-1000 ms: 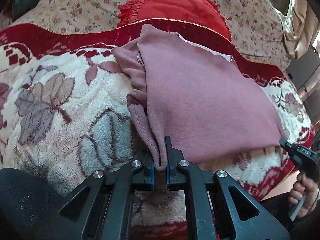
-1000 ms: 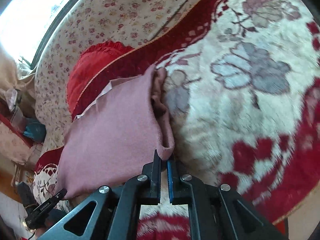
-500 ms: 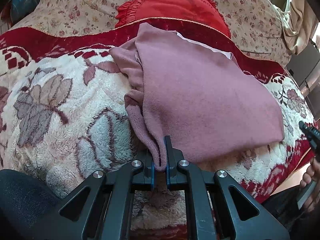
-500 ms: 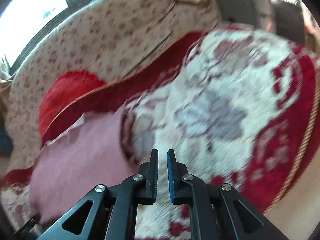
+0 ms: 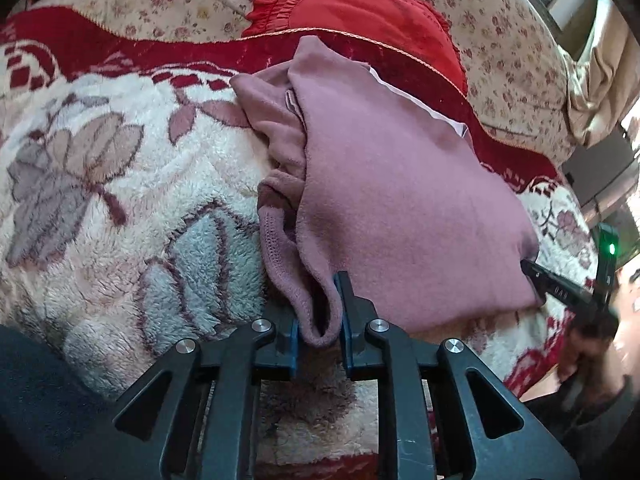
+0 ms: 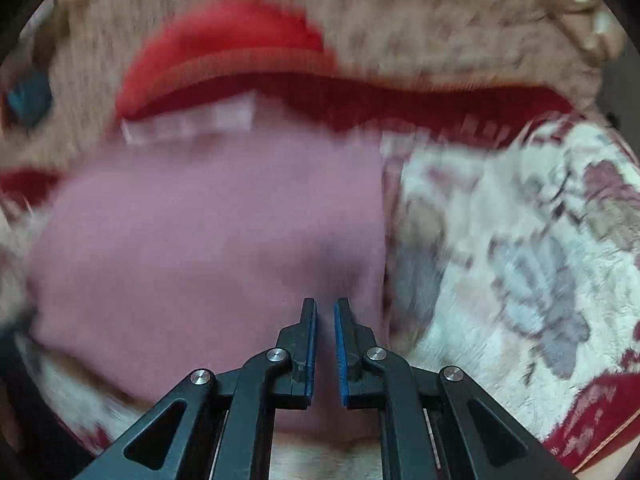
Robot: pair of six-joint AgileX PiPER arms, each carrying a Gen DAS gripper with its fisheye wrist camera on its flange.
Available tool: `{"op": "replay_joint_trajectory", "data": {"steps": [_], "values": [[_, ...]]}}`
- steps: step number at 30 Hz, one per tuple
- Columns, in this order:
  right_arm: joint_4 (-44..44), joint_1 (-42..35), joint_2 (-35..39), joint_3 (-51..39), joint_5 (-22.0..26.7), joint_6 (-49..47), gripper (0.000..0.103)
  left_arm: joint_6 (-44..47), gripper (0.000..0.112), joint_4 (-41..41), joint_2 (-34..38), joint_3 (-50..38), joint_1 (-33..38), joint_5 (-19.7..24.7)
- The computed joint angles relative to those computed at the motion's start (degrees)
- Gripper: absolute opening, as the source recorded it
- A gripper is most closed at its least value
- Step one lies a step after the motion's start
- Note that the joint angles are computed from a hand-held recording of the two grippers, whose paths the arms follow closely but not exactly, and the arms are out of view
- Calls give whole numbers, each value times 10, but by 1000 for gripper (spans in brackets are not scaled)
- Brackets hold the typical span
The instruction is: Fold small clothes
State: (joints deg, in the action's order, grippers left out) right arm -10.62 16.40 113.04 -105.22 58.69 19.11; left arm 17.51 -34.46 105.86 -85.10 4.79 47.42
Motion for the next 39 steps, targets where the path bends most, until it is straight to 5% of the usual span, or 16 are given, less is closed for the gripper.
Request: {"op": "replay_joint_trajectory", "data": {"steps": [2,5,7,9,16,22,30,39], "values": [[-28,11,-16,36,-29,28,9,13,23,-30,7,-1,9,8],[-62,30,-7,18,5,37,10,31,36,-62,10,1,15,15],[-53,25,-8,20,2,30,10,67,60,-108,11,7,22,24],[-25,10,-4,-4,17,33,10,100,67,-149,10,17,29,31],[-87,38,-5,-45,-47,86,13,137,67,-253,21,37,71,65],[65,-17,128,-241,51,42,13,154,78,-281,21,41,72,67],[21,-77,-80,61,-126,142,13,138,78,-272,24,35,60,42],[178,-55,-197,246,-199,-128,13,122,76,-248,31,16,57,49]]}}
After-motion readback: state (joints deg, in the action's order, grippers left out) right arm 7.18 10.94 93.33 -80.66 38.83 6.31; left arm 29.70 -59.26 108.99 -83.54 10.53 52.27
